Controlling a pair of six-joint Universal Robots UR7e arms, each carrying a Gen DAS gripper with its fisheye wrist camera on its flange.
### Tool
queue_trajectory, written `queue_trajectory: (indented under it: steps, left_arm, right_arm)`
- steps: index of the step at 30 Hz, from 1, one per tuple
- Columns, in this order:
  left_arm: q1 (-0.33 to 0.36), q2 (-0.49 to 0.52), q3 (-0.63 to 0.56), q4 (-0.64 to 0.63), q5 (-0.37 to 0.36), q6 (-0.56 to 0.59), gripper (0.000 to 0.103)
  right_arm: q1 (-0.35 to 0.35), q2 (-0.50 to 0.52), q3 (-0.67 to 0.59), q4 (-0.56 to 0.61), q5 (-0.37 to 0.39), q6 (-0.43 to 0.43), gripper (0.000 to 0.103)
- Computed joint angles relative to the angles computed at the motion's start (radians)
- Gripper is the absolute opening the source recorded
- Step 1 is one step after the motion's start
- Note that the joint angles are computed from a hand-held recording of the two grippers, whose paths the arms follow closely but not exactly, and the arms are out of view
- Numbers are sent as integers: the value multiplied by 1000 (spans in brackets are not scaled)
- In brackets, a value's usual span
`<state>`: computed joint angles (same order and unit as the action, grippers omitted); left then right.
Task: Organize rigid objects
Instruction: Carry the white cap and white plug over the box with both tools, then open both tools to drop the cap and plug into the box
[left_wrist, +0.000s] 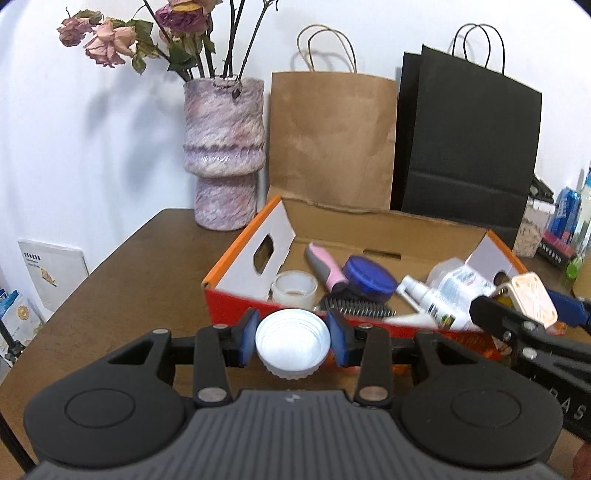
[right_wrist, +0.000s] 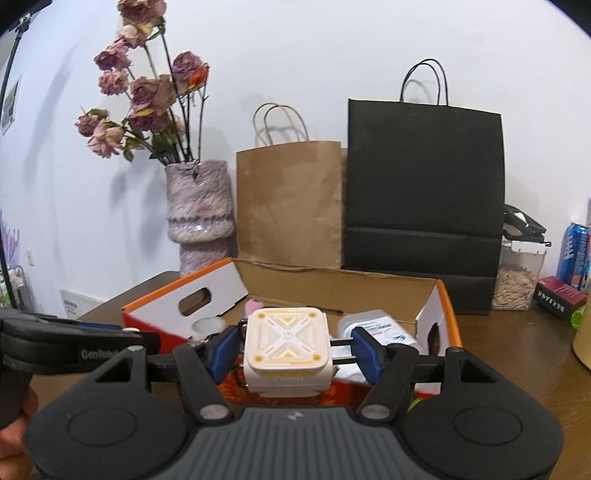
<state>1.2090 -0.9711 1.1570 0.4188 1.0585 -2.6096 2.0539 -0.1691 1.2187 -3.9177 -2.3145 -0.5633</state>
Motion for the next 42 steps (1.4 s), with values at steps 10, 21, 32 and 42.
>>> queue_trajectory:
  steps: [10, 21, 32, 42]
  left_arm:
    - [-15, 71, -86, 0, 1, -16, 41]
    - [-27, 157, -182, -5, 1, 2, 41]
    - [-19, 243, -301, 31, 0, 27, 41]
    - [-13, 267, -338, 55, 1, 40, 45]
  right_arm:
    - [-34, -11, -17, -22, 23, -33, 65]
    - [-72, -9, -59, -19, 67, -86, 65]
    - [-101, -7, -102, 30, 84, -113, 65]
    - [-109, -8, -110, 82, 70, -93, 65]
